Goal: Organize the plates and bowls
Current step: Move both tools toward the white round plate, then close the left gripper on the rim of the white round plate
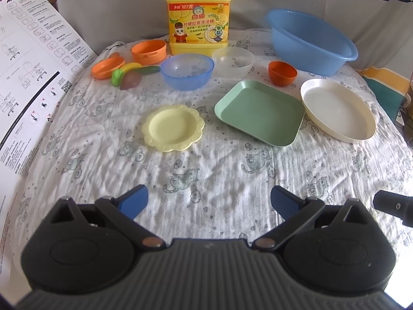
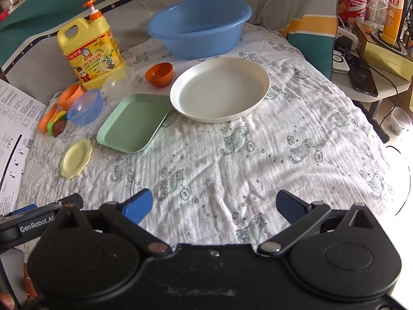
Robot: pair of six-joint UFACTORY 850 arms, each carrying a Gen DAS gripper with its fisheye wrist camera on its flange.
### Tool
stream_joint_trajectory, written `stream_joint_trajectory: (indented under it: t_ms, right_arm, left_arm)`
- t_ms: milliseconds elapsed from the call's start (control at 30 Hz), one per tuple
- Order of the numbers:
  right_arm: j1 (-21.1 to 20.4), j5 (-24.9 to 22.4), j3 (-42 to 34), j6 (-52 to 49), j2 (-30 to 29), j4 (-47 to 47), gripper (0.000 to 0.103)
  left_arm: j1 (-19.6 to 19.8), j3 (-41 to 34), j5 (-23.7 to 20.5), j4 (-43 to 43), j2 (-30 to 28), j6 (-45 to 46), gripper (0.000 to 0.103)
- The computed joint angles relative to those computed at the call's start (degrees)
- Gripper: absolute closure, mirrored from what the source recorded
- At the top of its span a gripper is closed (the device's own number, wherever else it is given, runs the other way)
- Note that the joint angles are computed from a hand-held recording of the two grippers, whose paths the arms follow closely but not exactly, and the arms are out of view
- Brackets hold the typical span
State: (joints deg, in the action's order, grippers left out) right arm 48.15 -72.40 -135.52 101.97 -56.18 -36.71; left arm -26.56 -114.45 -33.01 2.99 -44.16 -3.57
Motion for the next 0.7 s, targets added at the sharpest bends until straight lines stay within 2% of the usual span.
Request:
stream_joint_trajectory:
  t_ms: [433, 600, 700]
  right_arm:
    - [-0.6, 2.0, 3.8, 1.2, 1.7, 0.4, 0.0]
    - [-1.1, 4.6, 9.1, 3.5, 4.2, -2.6, 0.0]
    - [-1.8, 7.3, 14.0, 5.8, 6.8, -5.7, 0.0]
  left_arm:
    - [-0.3, -2.4, -1.4, 1.0, -1.8, -0.2, 0.0]
    - [-0.4, -5.7, -2.1, -1.4, -4.2, 3.0, 0.0]
    - [-0.4, -9.4, -2.8, -5.7, -6.5, 7.7, 0.0]
